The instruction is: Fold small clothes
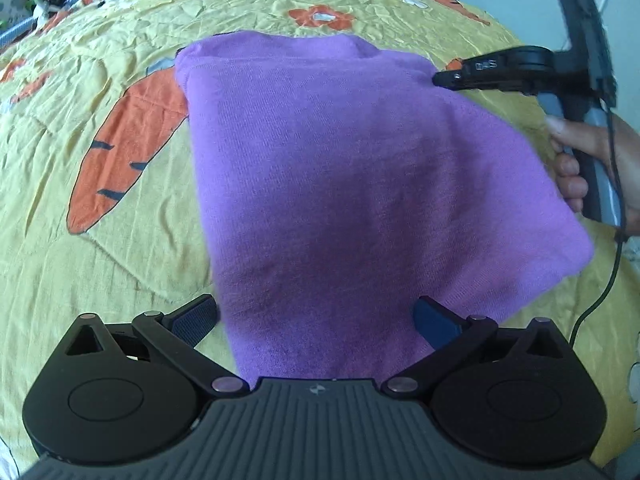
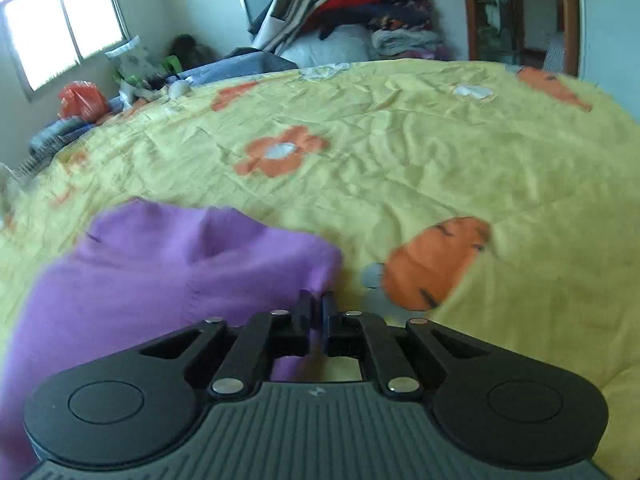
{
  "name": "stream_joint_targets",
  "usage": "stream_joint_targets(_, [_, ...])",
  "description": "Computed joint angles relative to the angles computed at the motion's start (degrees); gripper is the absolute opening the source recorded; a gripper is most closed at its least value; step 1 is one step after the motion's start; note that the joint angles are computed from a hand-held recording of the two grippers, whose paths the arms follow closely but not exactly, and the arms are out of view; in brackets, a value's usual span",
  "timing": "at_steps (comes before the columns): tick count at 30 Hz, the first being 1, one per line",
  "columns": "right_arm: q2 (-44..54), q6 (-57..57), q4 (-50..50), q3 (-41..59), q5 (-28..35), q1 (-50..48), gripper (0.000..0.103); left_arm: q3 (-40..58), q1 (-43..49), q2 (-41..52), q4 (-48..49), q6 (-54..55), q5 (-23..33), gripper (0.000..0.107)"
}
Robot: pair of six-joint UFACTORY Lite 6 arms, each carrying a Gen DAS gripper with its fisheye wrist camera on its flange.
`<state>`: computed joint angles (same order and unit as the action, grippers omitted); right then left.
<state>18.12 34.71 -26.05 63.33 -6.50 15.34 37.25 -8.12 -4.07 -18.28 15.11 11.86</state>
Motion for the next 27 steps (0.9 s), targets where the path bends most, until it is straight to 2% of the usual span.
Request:
stream_joint_targets(1, [-3.04,-0.61,0.92,-2.24,0.66,-0.07,0.028,-0.03,1.24,-0.57,-4.18,4.12,1.04,0.103])
stream_joint_targets(2, [-6.94,-3.62,2.43,-5.47,0.08,0.05,0.033,0.10,2.13,-0.83,-5.96,5.90,1.52,0.103])
stream_joint_targets(4, [-15.66,-14.16,11.32,-13.90,-2.17,2.08,0.033,0.53,3.64,-1.34,-8.63,8.53,2.36,0.103])
stream_joint_targets(6, [-22.52,-21.65,19.28,-20.50,-1.82,5.79,0.033,1.95,5.21,-0.44,-12.27,11.18,3.65,0.103])
stream_joint_targets(8, [-27.63,-24.58,22.36,-26.04,-1.96,8.71,0.033,3.09,5.52,0.61,-11.16,9.52,3.71,0.103])
stream_joint_targets(10, [-26.90,-21.78,17.23,-27.24,0.82,10.19,0.032,3.72,5.11,1.49,-8.53,6.85,3.19,0.103])
stream_joint_targets(12, [-27.37,-12.22,5.75,-29.36,0.55,8.34,0.052,4.22,5.06,2.16,-7.87,5.99,3.45,0.103])
stream_joint_targets(13, [-28.06,-6.22,0.71,-29.45,1.18,7.33,0.067,4.41,4.87,2.25,-6.57,4.73,3.49,0.103])
stream_joint_targets(15, [-30.19,5.77,-8.78,-30.40,0.05,4.90,0.068,4.44,5.03,2.11,-6.78,5.30,3.27,0.103])
stream_joint_targets(17, [-29.89,17.77,-20.43,-30.14,-3.68,0.95,0.068,5.08,5.18,2.95,-6.61,5.09,2.98,0.103])
stream_joint_targets(21, [-22.24,41.24,-42.66,-25.49,-16.23,-8.64,0.068,7.93,5.83,5.98,-7.72,5.92,2.67,0.103])
stream_joint_targets(24, [-15.69,48.29,-48.61,-21.33,-23.19,-13.19,0.070,10.94,6.23,8.78,-7.56,6.25,1.91,0.103])
stream_joint_targets(27, [-9.64,48.34,-48.62,-17.88,-31.58,-16.92,0.077,16.61,8.80,14.11,-22.09,21.29,4.38,0.103])
